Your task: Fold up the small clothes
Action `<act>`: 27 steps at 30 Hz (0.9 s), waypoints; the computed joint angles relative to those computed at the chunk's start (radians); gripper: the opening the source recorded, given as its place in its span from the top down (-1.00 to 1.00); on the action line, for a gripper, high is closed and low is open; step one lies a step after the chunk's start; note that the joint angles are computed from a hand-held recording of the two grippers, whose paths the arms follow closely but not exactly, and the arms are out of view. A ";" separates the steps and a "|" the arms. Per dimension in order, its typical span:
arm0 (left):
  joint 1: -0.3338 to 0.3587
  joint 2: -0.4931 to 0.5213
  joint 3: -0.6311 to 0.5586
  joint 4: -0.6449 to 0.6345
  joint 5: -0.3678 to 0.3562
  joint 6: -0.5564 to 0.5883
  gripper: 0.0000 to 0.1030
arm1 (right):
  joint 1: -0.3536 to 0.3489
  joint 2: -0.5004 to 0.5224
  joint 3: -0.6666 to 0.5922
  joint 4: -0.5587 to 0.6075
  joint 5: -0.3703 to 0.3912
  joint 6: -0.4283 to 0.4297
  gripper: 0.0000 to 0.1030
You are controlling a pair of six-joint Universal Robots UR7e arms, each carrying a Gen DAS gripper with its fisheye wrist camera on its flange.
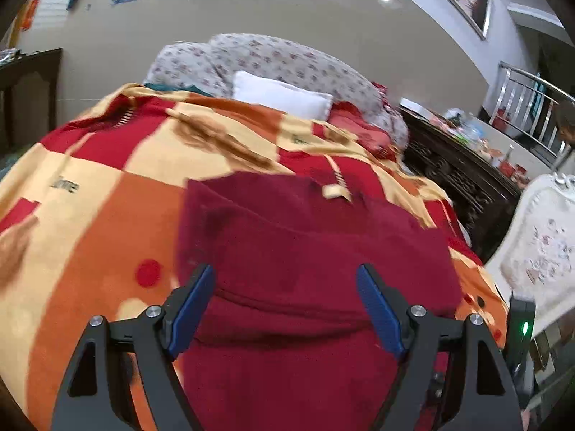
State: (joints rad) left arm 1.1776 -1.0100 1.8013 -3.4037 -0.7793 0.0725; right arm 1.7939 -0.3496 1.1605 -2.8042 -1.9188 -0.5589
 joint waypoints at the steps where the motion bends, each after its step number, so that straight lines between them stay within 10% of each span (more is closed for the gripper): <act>1: -0.002 0.005 0.000 0.011 -0.011 0.000 -0.55 | 0.000 -0.010 -0.012 0.053 0.008 0.028 -1.00; 7: -0.017 0.003 0.031 0.010 -0.035 -0.024 -0.55 | -0.025 -0.103 -0.017 0.265 0.198 0.255 -1.00; 13: -0.032 -0.015 0.056 -0.030 -0.029 0.017 -0.55 | -0.021 -0.169 0.115 0.029 0.317 0.311 -1.00; 23: -0.020 0.006 -0.005 -0.132 0.072 0.186 -0.73 | 0.022 -0.006 -0.141 -0.107 0.151 0.098 -1.00; 27: 0.009 0.004 -0.059 0.021 -0.043 0.185 -0.85 | 0.027 0.101 -0.369 0.015 -0.035 0.079 -1.00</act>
State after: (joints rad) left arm 1.1864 -1.0056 1.7425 -3.3826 -0.8220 0.2570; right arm 1.8205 -0.2487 0.7915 -2.7896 -1.9535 -0.4794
